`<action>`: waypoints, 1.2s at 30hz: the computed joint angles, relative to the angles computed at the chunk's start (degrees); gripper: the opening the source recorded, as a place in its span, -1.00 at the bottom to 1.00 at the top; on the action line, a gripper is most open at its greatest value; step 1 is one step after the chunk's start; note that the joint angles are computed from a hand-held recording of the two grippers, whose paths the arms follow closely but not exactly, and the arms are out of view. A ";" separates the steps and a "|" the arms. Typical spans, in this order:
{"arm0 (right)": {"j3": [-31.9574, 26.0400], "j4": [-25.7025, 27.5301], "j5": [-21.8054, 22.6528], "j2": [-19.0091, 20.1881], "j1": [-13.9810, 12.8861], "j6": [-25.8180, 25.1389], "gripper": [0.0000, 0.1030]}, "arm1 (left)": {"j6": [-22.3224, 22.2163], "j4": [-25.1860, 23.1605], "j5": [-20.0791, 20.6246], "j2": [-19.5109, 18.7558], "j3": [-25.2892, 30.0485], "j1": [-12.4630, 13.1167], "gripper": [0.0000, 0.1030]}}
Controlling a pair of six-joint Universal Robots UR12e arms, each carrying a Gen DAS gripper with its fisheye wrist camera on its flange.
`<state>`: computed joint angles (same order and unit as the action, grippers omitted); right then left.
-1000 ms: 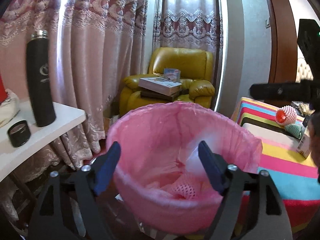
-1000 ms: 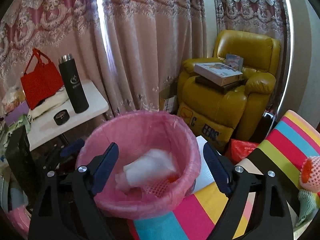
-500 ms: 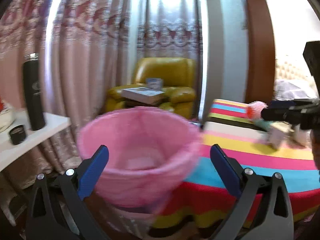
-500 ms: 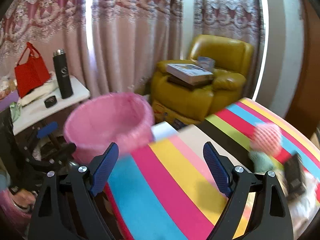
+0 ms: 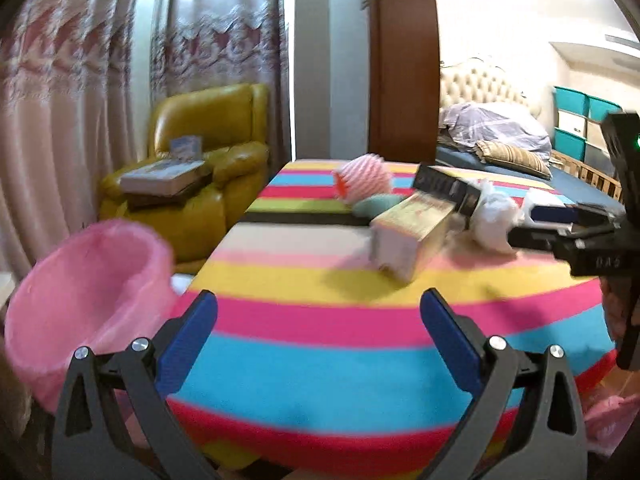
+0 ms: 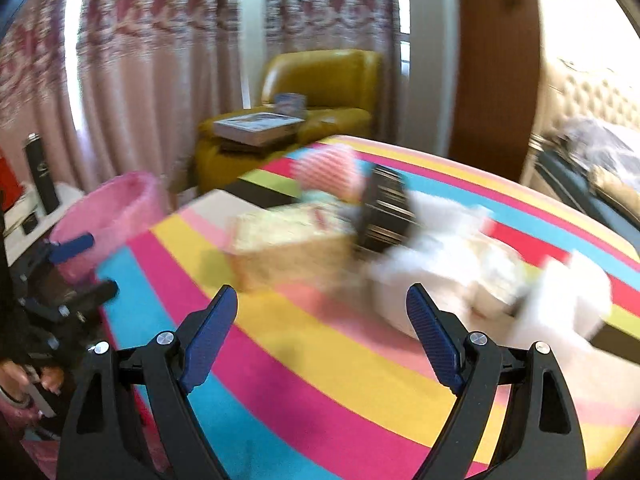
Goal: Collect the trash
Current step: 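Move both open tools back over the table, then grasp the white foam block with the right tool while the left tool grasps the cream medicine box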
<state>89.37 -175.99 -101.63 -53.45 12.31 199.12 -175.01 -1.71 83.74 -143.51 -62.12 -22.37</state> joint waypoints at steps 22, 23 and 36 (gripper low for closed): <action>4.56 6.16 -8.80 -2.09 -4.85 9.42 0.59 | 0.35 -7.37 1.85 -8.69 15.83 -2.75 0.90; 4.05 7.08 -8.96 -1.84 -4.85 9.60 0.59 | 1.43 -7.04 1.93 -8.69 15.61 -2.84 0.90; 2.24 10.46 -9.24 -0.97 -4.23 7.30 -0.04 | 1.93 -9.63 2.75 -8.36 15.74 -2.90 0.90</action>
